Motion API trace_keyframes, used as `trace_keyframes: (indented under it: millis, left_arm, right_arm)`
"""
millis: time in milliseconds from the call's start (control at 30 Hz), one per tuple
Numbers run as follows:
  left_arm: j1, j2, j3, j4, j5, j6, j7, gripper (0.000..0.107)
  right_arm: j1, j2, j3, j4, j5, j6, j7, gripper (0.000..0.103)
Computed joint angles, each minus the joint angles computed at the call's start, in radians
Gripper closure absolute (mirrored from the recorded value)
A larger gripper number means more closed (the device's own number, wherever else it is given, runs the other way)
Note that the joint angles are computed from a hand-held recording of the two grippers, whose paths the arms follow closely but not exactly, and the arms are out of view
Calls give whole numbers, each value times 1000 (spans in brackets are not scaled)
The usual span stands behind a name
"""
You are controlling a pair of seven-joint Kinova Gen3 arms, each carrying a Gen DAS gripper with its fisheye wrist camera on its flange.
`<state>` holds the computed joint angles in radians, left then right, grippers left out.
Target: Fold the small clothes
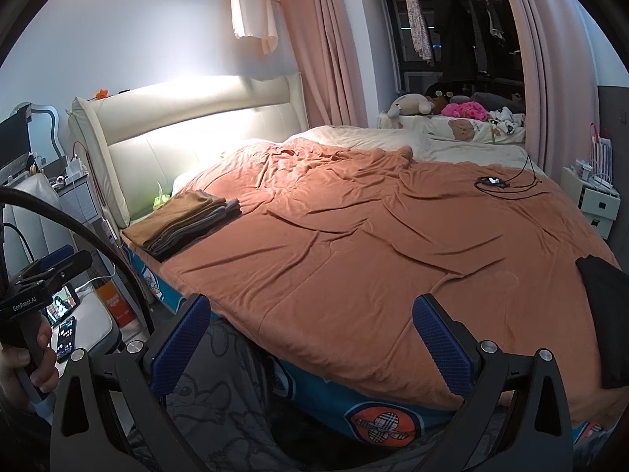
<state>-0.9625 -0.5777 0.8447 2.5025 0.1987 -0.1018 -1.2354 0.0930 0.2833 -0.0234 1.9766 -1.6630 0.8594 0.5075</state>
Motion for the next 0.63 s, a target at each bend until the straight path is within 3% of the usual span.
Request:
trace_keyframes:
  millis: [633]
  left_arm:
    - [-1, -18, -1, 12, 6, -11, -7, 5]
  right_arm:
    - [0, 5, -8, -17, 22, -8, -40, 0]
